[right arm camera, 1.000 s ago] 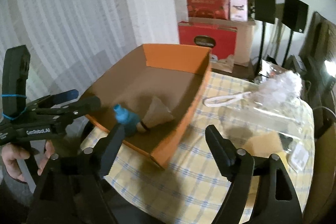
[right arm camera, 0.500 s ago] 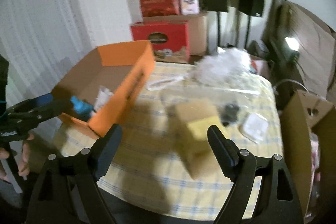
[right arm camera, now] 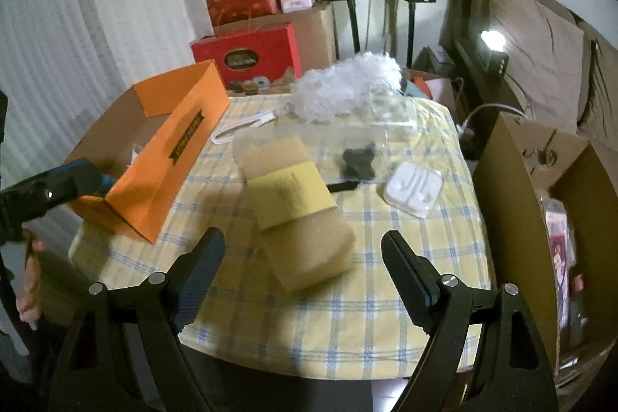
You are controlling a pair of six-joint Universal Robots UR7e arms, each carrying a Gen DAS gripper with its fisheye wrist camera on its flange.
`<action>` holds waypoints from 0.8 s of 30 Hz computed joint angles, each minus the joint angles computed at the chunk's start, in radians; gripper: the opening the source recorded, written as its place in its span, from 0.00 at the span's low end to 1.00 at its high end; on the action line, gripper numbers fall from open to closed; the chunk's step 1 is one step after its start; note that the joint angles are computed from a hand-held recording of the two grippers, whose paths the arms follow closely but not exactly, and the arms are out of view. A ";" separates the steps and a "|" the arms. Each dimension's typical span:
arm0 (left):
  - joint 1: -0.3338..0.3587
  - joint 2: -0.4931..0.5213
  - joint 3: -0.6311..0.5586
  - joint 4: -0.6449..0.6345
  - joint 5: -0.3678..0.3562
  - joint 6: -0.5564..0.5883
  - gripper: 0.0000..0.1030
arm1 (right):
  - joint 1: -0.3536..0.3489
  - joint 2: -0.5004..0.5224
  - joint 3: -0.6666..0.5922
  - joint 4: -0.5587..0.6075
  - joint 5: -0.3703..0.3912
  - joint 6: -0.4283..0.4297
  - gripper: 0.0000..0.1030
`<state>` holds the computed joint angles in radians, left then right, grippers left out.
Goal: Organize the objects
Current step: 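Move the left tool to the tan sponge box on the table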
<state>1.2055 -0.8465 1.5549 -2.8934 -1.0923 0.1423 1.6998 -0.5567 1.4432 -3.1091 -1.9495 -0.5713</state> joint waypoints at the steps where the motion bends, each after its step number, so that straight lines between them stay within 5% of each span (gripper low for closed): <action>1: -0.001 0.006 -0.008 0.006 -0.003 -0.001 1.00 | -0.003 -0.001 0.002 0.000 0.001 0.003 0.82; 10: -0.009 0.100 -0.162 0.105 -0.038 0.005 0.98 | -0.034 -0.030 0.037 0.024 0.066 0.073 0.80; 18: -0.011 0.207 -0.314 0.241 -0.021 0.011 0.73 | -0.068 -0.046 0.053 0.081 0.157 0.144 0.58; 24: 0.005 0.280 -0.430 0.350 -0.027 -0.036 0.72 | -0.073 -0.040 0.042 0.106 0.172 0.153 0.54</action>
